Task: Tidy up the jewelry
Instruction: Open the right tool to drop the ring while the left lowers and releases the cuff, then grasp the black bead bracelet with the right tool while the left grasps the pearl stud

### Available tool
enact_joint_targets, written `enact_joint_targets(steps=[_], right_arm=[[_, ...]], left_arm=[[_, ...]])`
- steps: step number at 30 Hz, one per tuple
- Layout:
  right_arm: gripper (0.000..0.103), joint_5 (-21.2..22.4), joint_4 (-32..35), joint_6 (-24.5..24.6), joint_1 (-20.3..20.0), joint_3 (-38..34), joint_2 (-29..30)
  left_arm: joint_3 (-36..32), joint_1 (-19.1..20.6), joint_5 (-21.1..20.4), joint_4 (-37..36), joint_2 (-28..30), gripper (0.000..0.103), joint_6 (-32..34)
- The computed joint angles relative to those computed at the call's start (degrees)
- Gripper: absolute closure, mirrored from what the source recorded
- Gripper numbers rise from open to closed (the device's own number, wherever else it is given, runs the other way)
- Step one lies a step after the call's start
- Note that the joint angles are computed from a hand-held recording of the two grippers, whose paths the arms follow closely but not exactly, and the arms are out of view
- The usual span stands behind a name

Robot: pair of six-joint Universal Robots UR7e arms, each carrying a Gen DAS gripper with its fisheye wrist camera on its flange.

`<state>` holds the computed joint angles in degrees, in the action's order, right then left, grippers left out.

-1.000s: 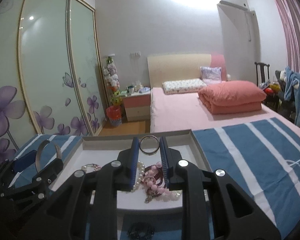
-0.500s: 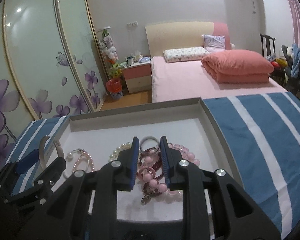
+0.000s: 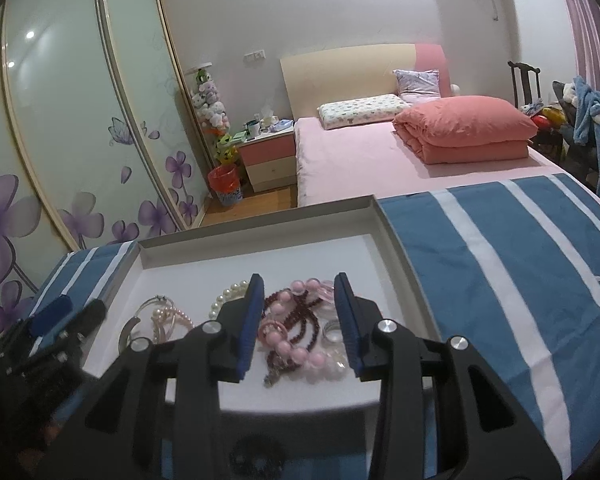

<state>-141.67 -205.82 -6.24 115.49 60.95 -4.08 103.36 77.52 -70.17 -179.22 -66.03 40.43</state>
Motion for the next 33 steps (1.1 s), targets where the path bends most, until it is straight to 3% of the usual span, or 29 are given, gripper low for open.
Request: enact_joint_targets(steps=[7,10,16,22,33], right_arm=[[0.066,-1.2,-0.5,1.5,1.5,6.3,-2.3],[0.066,-0.9,2.1,4.2,2.0,9.5,-3.4],[0.055,0.2,10.5,9.0,2.3,13.6,-4.4],[0.047,-0.2,17.8,11.0,2.6,11.9,-3.3],[0.047,-3.1,25.1,10.9,2.4,5.6,-0.4]], left_arm=[[0.8,1.6,-0.4,2.3,-4.0,0.034,-1.4],[1.5,2.4,-0.1,4.4,-5.7,0.034,-1.7],[2.8,4.2,0.5,11.4,-8.5,0.031,-0.7],[4.0,5.0,0.7,15.4,-10.1,0.030,-0.3],[5.1,5.2,0.3,15.9,-10.8,0.030,0.6]])
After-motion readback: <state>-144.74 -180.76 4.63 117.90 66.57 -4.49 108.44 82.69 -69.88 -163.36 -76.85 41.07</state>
